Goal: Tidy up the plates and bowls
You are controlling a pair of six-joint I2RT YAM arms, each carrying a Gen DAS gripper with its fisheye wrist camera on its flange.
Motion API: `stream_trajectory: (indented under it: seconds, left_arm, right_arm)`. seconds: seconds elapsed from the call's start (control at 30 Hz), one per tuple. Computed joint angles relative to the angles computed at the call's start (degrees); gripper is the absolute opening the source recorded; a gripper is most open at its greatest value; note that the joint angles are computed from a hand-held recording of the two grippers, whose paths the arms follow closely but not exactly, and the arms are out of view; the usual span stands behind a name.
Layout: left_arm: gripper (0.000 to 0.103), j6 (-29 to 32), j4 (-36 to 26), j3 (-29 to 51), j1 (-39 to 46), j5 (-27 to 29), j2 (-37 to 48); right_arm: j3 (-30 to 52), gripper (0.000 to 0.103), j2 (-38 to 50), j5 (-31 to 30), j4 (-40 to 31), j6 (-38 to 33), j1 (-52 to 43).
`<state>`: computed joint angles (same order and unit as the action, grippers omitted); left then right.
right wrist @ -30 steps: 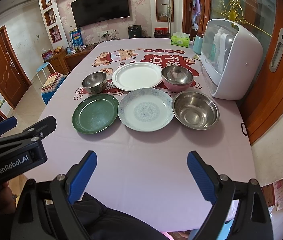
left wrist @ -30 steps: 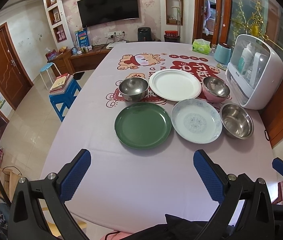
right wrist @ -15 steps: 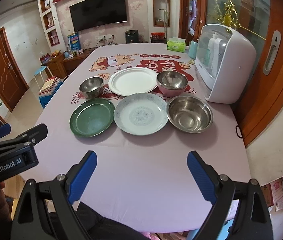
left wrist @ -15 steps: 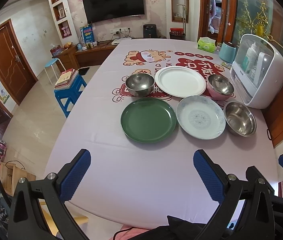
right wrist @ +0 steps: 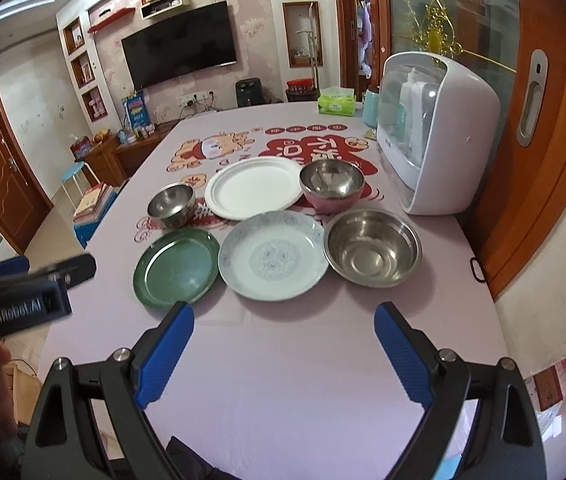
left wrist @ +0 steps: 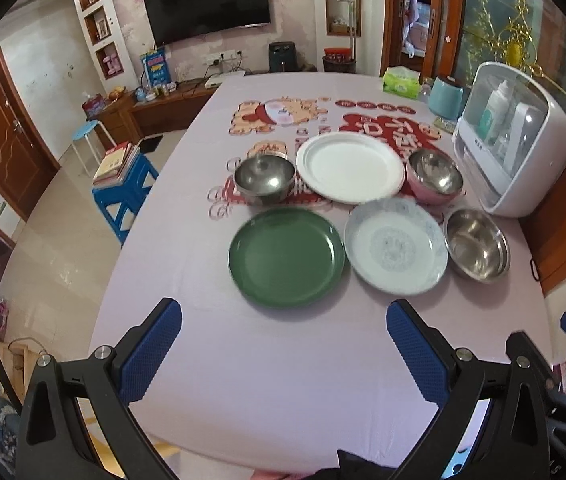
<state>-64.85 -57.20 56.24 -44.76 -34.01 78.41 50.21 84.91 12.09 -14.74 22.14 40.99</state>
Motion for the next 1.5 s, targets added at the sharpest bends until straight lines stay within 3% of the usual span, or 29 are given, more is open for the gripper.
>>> stream_trajectory:
  seconds: [0.43,0.93,1.03,1.2,1.33,1.5]
  left_arm:
    - [0.102,26.99,10.6,7.08,20.22,5.27,3.05]
    - [0.102,52.46,18.75,26.4,37.95,12.94,21.34]
    - [0.102,56.05,20.89,30.14,40.29,14.1,25.58]
    - [0.102,60.22,22.29,38.71,45.36,21.24,35.06]
    - [0.102,60.92,22.71,44.46,48.42,29.24,42.84]
    - [0.102,60.98,24.01,50.07,49.87,35.05,51.4]
  right_arm:
    - [7.27,0.092,8.45,-3.61,9.17,-1.18,-3.47]
    - [28.08,0.092,27.7,-7.74,8.2,4.15,-9.07]
    - [33.81,0.092,32.95,-8.95,6.92,4.81,-9.91]
    - [40.62,0.092,39.79,-12.33,6.73,6.02,-11.28]
    - [45.21,0.092,44.94,-15.93,6.99,6.05,-12.07]
    - [50.65,0.092,50.79,-18.46,5.55,8.11,-12.87]
